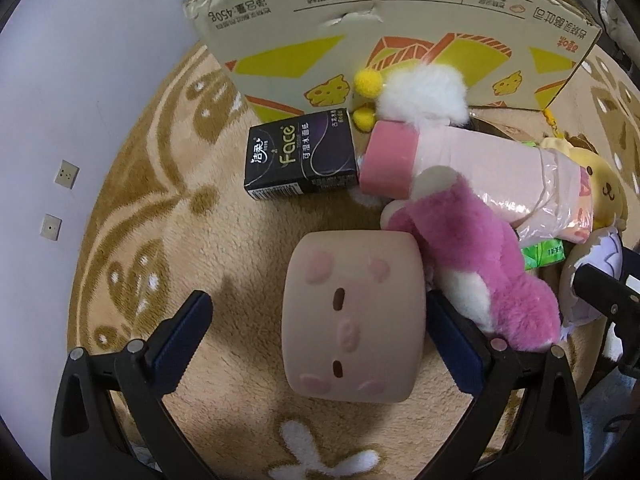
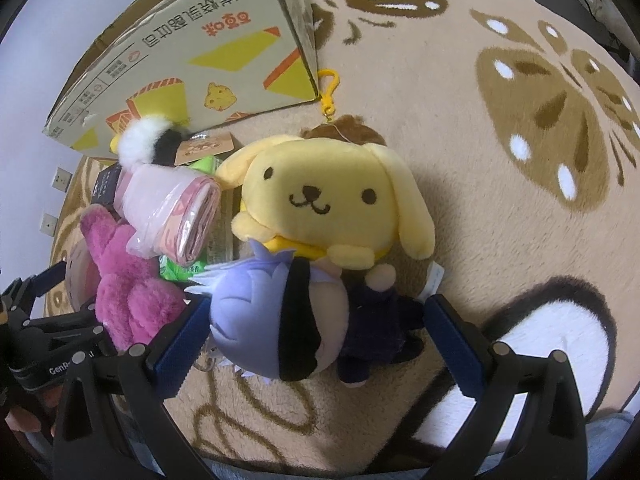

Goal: Organize soft objects
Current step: 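Lower both grippers to the pink cushion and the purple-haired doll plush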

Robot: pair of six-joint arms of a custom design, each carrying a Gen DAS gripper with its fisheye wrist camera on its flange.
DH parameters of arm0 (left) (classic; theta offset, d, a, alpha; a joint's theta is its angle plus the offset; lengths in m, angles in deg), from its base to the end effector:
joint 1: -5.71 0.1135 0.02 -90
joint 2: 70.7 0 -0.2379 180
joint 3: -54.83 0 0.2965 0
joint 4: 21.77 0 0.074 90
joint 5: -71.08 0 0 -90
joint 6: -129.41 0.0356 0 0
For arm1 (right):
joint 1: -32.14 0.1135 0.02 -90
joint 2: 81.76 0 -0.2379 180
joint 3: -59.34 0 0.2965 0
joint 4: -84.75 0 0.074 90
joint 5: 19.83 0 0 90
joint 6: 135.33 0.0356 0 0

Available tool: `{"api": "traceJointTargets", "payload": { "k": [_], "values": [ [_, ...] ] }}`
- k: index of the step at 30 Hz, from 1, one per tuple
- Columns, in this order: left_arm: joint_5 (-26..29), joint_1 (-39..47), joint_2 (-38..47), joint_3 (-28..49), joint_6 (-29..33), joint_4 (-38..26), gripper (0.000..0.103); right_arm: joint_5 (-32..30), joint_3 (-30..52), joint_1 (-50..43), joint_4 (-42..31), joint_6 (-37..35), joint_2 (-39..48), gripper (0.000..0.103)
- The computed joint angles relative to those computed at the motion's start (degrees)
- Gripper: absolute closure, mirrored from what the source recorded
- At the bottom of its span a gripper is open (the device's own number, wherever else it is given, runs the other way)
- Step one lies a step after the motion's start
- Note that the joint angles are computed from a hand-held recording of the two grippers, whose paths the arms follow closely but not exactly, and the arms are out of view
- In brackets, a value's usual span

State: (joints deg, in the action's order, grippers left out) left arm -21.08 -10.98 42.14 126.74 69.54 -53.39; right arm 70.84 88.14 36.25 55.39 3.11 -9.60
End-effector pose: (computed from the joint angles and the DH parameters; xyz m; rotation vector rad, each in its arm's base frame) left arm 0.3540 -0.1047 0.0340 1.1215 2.6110 0.1042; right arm 0.1948 0.0136 0.0317 1.0816 2.6483 0.1774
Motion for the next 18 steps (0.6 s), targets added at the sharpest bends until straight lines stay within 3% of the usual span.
{"api": "traceJointTargets", "payload": {
  "k": [10, 14, 18],
  "values": [
    [4.98, 1.03, 2.43, 3.26, 1.31, -4.79, 0.053, 1.16, -1.09, 1.53, -2.41, 1.38, -3.36, 0.000],
    [4.43, 0.45, 1.19, 1.77, 1.68, -3.98, 0.059, 2.06, -2.23, 2.59, -3.30, 2.75, -6.29, 0.000],
    [3.17, 0.73, 0.21, 1.55, 0.94, -4.02, 0.063, 2.24, -4.98, 3.98, -3.85, 4.66, -12.15, 0.014]
  ]
}}
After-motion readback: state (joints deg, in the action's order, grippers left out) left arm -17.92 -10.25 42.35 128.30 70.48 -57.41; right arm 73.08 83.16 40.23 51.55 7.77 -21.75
